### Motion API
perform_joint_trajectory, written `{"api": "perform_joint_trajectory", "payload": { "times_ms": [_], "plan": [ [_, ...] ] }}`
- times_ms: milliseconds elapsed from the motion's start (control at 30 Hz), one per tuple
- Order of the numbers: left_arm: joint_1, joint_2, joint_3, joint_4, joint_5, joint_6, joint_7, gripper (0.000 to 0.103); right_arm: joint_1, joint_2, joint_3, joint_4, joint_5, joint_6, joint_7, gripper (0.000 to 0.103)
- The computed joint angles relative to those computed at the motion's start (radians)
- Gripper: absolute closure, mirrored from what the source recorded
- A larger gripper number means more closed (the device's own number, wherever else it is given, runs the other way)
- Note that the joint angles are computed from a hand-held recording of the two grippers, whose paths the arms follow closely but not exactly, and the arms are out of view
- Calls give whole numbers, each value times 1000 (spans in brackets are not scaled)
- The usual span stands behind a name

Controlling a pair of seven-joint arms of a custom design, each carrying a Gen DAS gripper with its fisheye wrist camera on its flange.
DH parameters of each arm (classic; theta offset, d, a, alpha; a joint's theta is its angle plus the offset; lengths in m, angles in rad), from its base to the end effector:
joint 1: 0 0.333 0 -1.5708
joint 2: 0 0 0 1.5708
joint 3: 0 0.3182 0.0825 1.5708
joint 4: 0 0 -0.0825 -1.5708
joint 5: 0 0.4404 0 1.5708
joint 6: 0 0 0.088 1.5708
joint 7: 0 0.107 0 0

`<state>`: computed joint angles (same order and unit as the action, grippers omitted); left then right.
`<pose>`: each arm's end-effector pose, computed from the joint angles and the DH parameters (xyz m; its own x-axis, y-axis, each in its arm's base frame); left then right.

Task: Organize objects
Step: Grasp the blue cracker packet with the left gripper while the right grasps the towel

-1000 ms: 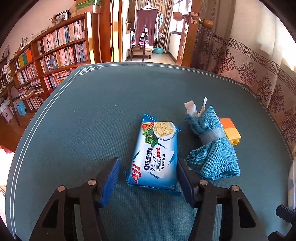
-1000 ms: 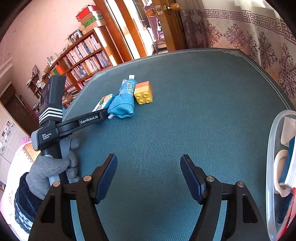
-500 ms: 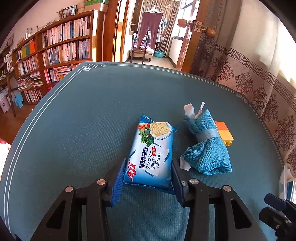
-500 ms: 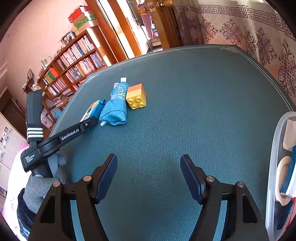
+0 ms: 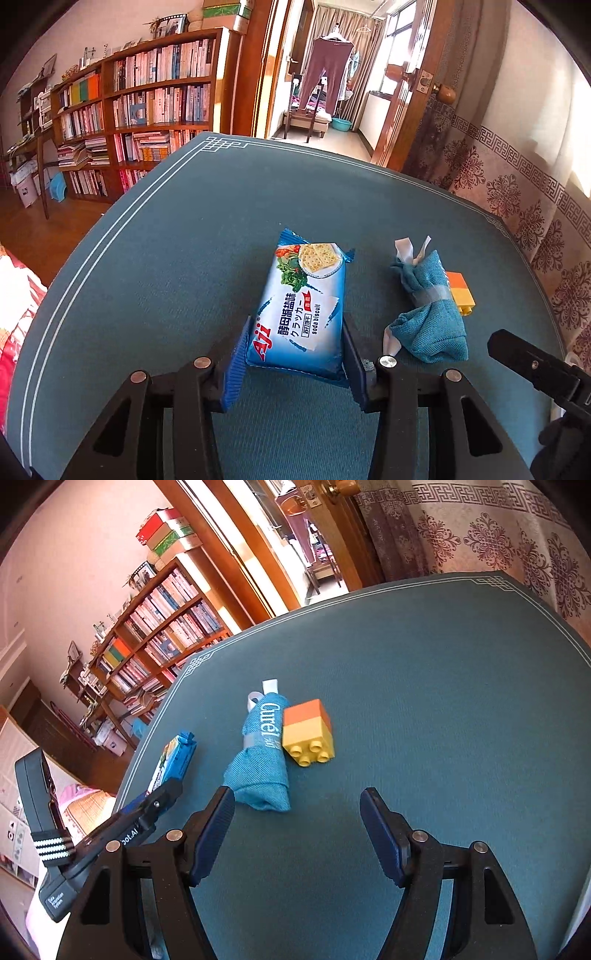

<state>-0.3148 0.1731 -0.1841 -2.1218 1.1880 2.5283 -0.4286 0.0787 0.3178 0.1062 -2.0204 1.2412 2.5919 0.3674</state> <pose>0.5463 -0.3073 0.3158 0.4787 -0.8615 0.1693 -0.5804 -0.4552 -0.6752 0.6475 0.1012 0.2728 0.4425 -0.7892 -0.4258 -0.8041 -0.1390 -0.5781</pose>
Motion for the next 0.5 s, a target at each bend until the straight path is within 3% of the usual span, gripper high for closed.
{"api": "perform_joint_trajectory", "payload": {
  "times_ms": [133,267,500],
  "plan": [
    [1,-12,1,-12,7,-14,-27,54,11,29,16,42,-2,-27,0,32],
    [5,-23,-1,-27,11,-15,-59,54,27,72,26,90,-30,-27,15,39],
    [8,-23,-6,-27,19,-16,-64,54,64,138,47,145,-106,76,48,53]
  ]
}}
